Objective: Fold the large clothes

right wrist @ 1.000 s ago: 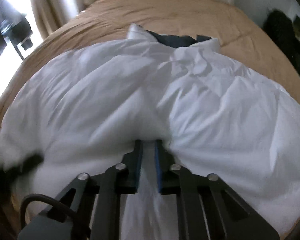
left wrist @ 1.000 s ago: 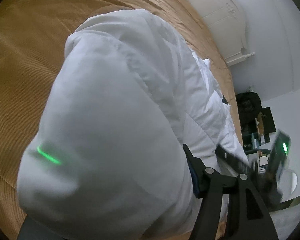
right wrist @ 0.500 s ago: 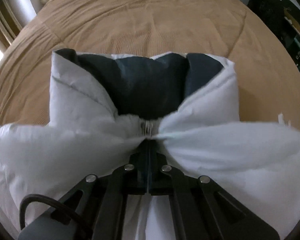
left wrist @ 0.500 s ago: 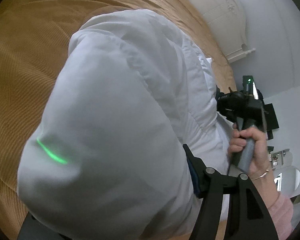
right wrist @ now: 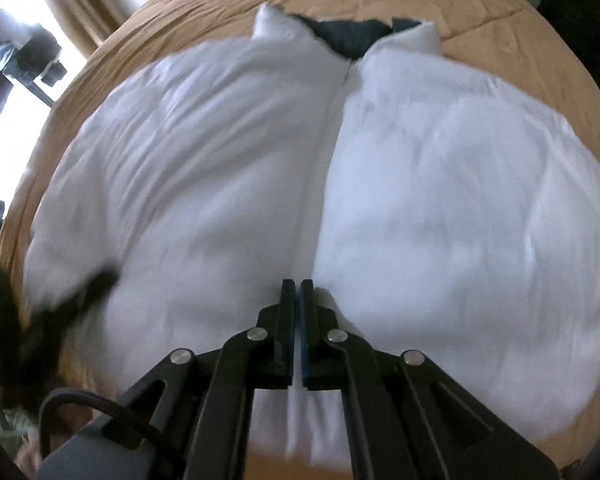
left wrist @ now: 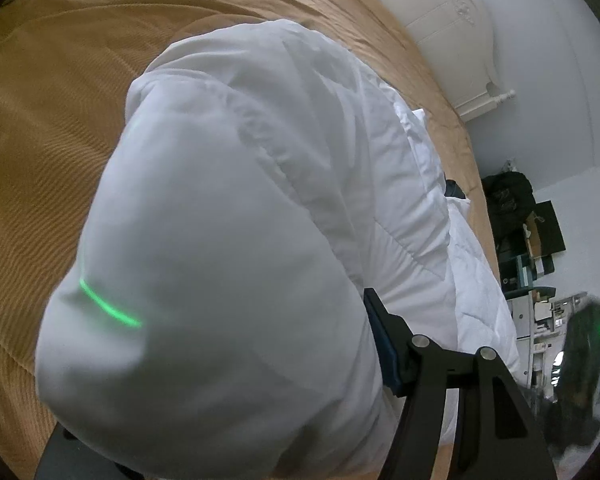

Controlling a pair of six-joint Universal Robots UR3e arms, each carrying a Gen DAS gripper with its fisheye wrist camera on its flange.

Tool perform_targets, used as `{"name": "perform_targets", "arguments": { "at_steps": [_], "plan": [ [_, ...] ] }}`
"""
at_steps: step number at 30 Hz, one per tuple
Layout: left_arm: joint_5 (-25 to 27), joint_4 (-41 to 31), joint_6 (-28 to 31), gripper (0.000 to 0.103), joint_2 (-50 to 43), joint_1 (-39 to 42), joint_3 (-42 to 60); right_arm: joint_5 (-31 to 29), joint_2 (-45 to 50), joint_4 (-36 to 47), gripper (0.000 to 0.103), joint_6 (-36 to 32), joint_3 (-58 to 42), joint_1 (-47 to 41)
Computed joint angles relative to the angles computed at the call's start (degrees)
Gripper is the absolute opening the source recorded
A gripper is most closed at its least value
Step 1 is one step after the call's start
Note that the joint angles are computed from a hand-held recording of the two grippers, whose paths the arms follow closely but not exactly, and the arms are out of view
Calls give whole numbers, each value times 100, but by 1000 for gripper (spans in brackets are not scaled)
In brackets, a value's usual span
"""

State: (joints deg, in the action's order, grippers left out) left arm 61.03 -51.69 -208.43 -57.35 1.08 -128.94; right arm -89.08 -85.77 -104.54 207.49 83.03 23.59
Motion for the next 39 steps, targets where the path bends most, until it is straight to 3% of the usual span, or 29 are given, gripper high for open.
{"name": "perform_targets", "arguments": {
  "at_steps": [4,9,14,19,22,25,29,35,39],
  "plan": [
    [123,123,-95,66,-98,-160,39,180,-557,453,3,22,393,189],
    [549,352,-144,67,-440,-615,316,-46,-423,-379,2,-88,1183,165],
    [1056,423,-201,67,-722,-1048,665,-482,-3,-567,2,-175,1014,347],
    [1019,329,-120,67,-634,-931,644,510,-595,-352,2,-339,1146,-565],
    [932,328,-51,67,-597,-842,589,99,-521,-636,6,-508,896,-628],
    [1064,297,6,67,-725,-993,756,666,5,-638,4,-678,883,-1127],
    [967,96,151,67,-559,-823,758,905,312,-123,2,-738,84,-1426],
    [745,37,236,67,-528,-671,715,954,2073,306,0,-800,-2144,-1748],
    [-78,-917,841,67,-90,190,740,1161,2651,54,0,-864,-2327,-2028]
  ]
}}
